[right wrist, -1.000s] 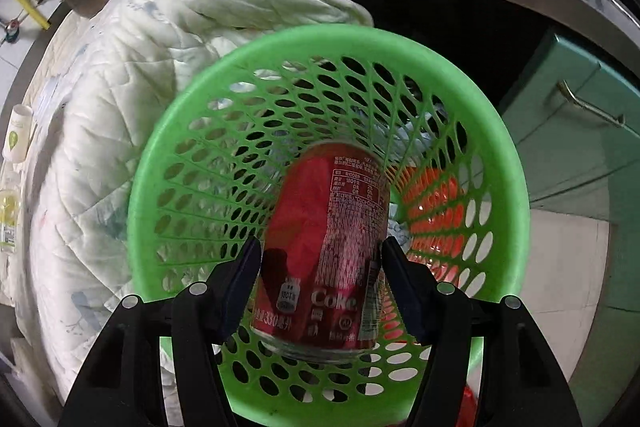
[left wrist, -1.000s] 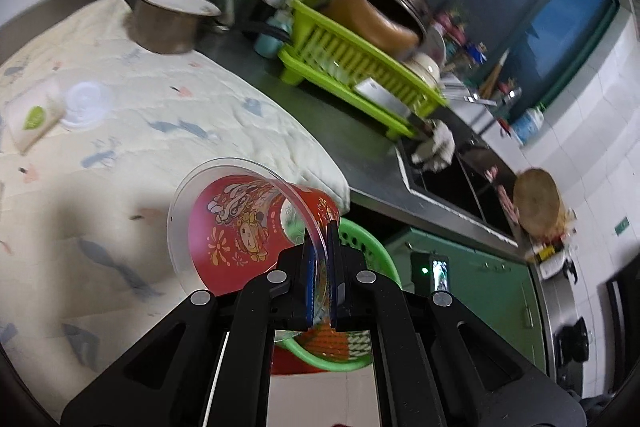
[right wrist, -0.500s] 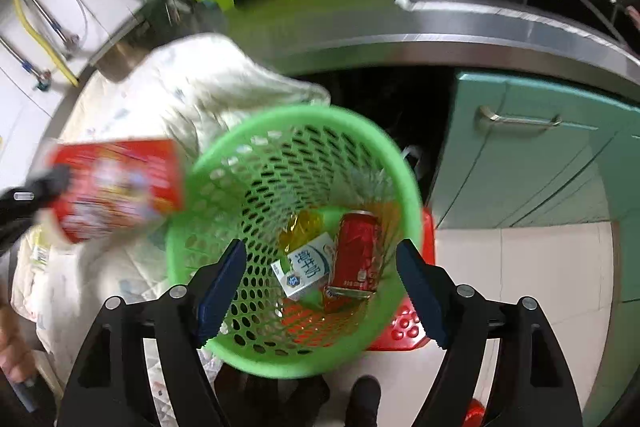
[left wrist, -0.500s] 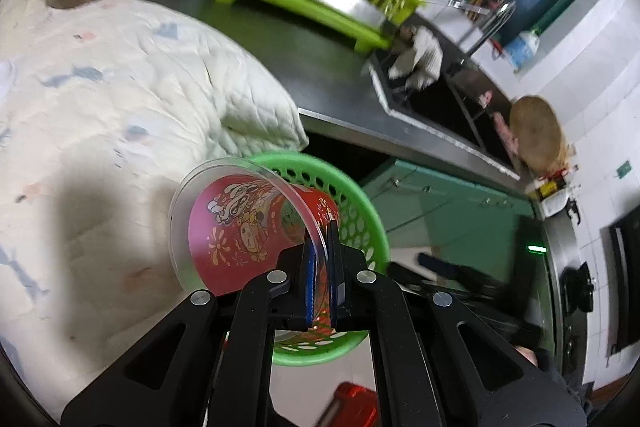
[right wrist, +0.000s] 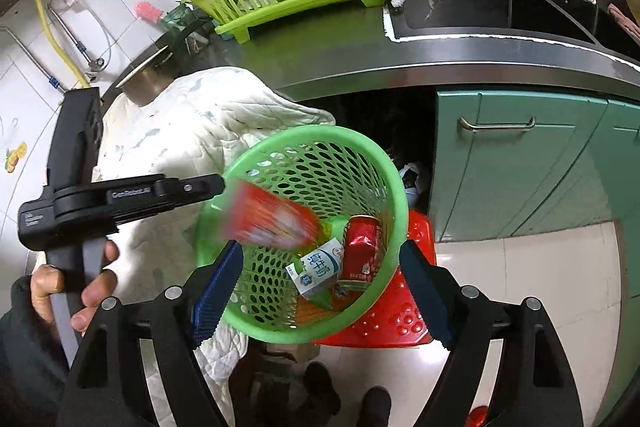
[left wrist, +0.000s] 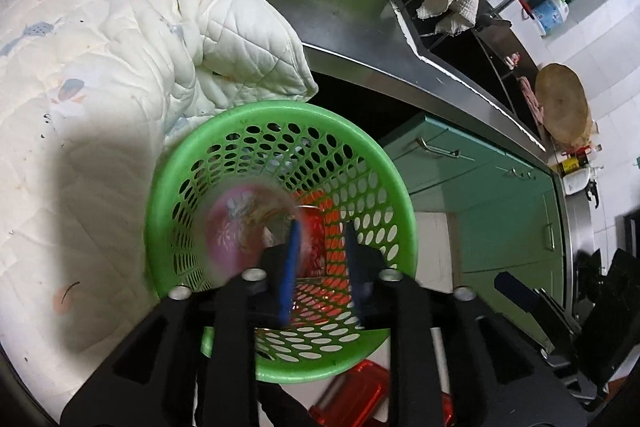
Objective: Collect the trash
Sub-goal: 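Lower the red cup with the left gripper into the green basket and open it, then move both grippers back over the mat toward the juice bottle and clear cup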
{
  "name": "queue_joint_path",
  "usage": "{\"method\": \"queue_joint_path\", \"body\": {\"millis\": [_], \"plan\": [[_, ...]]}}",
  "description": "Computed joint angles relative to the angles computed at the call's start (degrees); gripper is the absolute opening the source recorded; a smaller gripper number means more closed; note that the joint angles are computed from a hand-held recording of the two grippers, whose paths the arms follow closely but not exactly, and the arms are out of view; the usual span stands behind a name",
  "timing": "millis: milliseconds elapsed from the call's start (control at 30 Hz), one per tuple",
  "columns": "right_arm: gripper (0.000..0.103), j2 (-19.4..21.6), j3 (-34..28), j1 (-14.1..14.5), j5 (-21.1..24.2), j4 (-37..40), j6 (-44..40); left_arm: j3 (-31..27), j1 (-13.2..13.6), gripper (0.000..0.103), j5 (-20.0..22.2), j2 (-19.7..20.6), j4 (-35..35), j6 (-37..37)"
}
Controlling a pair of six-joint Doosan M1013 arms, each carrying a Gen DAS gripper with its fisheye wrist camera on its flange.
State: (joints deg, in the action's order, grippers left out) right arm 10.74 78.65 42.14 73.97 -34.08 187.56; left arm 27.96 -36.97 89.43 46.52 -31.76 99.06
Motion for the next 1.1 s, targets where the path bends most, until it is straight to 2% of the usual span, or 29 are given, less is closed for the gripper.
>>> {"method": "queue_joint_path", "body": {"millis": [33,267,467,733,1100], "plan": [[0.077,0.1,-0.2,0.0,0.0,-0.1,-0.3,0.5,0.1,0.044,-0.3,-0.3,-0.3,0.2],[0.078,0.9,-2.0,0.1,-0.5,-0.8,-2.4,1.7,1.4,0.044,-1.4,-1.6,-1.6,0.3],[0.079,2.3,-4.5,-0.4,-1.1,-1.1,-6.0,3.6,3.1,0.044,-4.2,-3.8,-0.7,1.0],[0.079,5.1,-9.1,-1.6,-3.3,-0.4,-13.1,6.6,6.5,0.044,-9.8,-7.2,0.5,0.5],[0.079,11.7,-19.0,-4.0,-7.5,5.2,-27.3,12.5,12.2,0.044,-17.9,-11.3,4.7,-3.9]]}}
